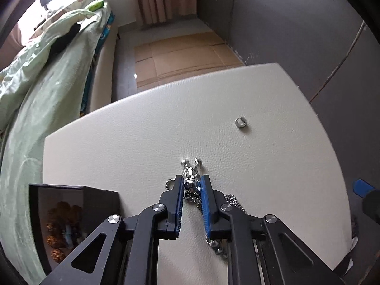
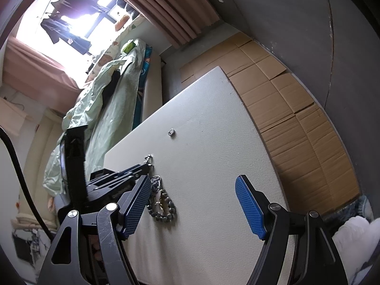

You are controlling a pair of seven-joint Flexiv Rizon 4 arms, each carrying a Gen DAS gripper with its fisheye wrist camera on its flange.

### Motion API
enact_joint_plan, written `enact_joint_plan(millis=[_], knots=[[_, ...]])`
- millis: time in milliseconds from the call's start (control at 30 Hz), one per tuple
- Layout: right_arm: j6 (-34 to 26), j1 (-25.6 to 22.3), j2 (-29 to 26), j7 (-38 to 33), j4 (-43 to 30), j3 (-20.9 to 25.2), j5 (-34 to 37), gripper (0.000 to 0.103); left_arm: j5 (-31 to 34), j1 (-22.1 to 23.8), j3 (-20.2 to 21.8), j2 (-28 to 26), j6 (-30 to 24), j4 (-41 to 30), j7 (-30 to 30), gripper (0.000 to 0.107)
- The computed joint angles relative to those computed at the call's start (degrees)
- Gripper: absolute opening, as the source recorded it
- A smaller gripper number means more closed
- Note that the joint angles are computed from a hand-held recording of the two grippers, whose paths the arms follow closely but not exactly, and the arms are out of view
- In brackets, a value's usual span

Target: Organize jewelry

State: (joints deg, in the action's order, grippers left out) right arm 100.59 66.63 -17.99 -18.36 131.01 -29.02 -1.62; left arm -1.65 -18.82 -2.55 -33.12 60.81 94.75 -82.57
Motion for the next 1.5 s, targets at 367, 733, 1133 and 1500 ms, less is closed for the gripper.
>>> enact_joint_plan(millis=[367, 733, 1133, 1500], knots=[[0.5, -3.86, -1.03, -0.87, -1.53, 4.38, 0.28, 0.074, -7.09, 3.84, -4.62, 7.67, 6.24, 6.17, 6.4, 0.015], [-0.4, -6.17, -2.21, -0.58, -3.51, 6.91, -0.37, 0.074, -16.89, 6.22, -8.08, 15.37, 12.44, 11.79, 15.31, 0.015], [-1.49, -9.31, -4.35, -0.18, -7.01, 8.82, -3.57, 0.074, -22.91, 6.45, -6.73, 21.9, 15.72, 13.28, 20.08, 0.015], [-6.17, -21.13, -8.23, -1.33, -14.62, 18.24, -8.97, 0.074, -21.98, 6.83, -3.76, 25.19, 16.88, 11.81, 19.09, 0.015]])
